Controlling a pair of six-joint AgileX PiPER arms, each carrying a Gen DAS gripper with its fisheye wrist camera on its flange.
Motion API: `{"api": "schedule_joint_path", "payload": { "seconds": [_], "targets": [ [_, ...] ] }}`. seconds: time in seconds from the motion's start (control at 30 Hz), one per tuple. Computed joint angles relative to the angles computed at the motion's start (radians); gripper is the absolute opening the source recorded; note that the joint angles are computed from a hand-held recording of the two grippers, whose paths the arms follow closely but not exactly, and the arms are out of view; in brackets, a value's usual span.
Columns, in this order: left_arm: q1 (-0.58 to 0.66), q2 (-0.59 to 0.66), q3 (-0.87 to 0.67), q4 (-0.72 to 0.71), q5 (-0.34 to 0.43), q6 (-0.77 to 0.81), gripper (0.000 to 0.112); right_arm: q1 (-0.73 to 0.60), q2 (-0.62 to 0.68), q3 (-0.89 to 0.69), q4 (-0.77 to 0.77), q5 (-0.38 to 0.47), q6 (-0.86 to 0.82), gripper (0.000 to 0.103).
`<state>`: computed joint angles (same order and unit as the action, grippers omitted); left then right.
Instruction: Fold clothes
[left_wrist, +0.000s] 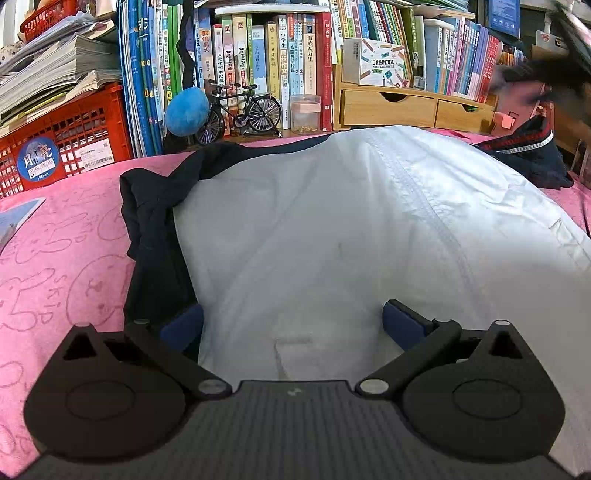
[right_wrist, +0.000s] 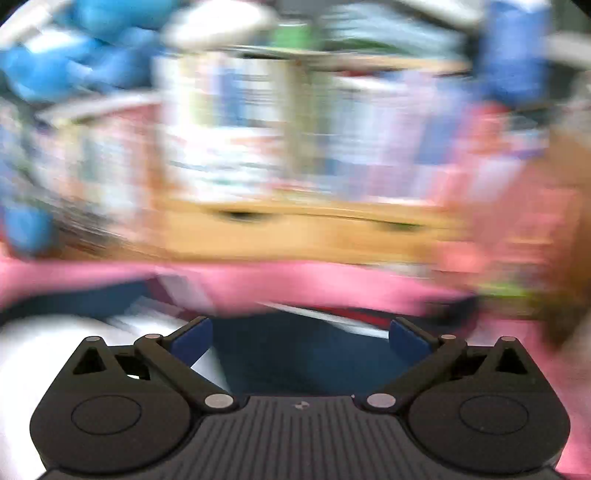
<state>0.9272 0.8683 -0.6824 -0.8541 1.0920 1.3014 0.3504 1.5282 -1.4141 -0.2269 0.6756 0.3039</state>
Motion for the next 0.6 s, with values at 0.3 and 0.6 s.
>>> {"api": "schedule_joint_path", "payload": {
  "seconds": [0.3, 0.6],
  "targets": [
    [0.026, 0.016, -0.006, -0.012, 0.027, 0.015, 0.103, 0.193, 0.625, -0.664, -0.055, 0.324, 0.257, 0.035],
    [0.034, 0.019, -0.009, -0.017, 0.039, 0.013, 0.103, 0.415, 0.634, -1.029, 0.521, 0.196, -0.242, 0.023]
  ]
}}
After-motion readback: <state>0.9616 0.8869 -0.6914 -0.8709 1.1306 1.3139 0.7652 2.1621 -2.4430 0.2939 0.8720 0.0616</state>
